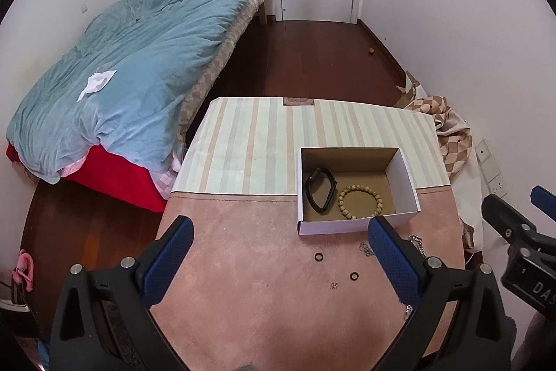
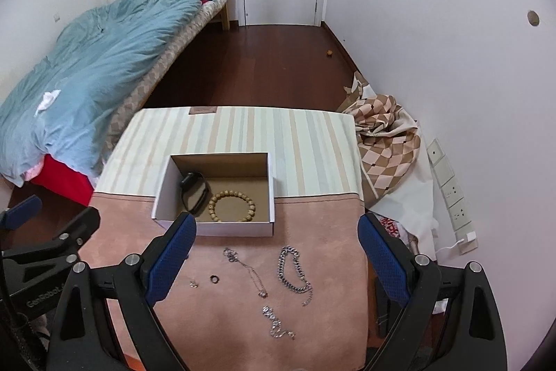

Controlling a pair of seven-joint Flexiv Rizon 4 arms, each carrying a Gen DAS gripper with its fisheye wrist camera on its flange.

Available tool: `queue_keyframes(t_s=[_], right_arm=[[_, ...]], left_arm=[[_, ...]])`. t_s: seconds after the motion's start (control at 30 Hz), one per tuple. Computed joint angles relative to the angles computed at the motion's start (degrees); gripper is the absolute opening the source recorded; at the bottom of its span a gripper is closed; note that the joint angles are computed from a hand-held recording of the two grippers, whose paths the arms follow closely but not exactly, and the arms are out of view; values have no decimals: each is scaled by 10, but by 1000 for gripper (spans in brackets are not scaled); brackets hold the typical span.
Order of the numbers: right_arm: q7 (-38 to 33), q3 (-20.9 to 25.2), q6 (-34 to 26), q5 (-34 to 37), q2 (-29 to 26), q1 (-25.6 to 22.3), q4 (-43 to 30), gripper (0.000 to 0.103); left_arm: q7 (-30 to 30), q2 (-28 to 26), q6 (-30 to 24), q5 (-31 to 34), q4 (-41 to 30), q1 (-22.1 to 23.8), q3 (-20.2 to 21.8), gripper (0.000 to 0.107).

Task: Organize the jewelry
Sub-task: 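Open both tools and lift them out of the white box, then grasp the chunky silver chain bracelet with the right tool while the left tool grasps the silver necklace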

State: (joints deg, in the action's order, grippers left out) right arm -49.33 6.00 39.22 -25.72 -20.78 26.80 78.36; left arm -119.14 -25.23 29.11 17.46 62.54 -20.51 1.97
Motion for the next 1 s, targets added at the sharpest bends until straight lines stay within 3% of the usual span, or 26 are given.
queue_keyframes(t_s=[0.43,0.6,0.9,1.0], right_arm=[[12,16,-4,99,16,-53,103,95],[5,23,26,170,2,-88,140,78],[-70,21,46,166,-82,-86,76,71],[-113,25,28,168,-117,-84,32,59]], left_arm=[[-41,-1,-27,33,53,-18,2,102],[-53,-22,-43,30,70,-22,0,102],[-46,-75,-75,19,27,-34,1,102],[-43,-87,-84,16,11,-38,4,102]])
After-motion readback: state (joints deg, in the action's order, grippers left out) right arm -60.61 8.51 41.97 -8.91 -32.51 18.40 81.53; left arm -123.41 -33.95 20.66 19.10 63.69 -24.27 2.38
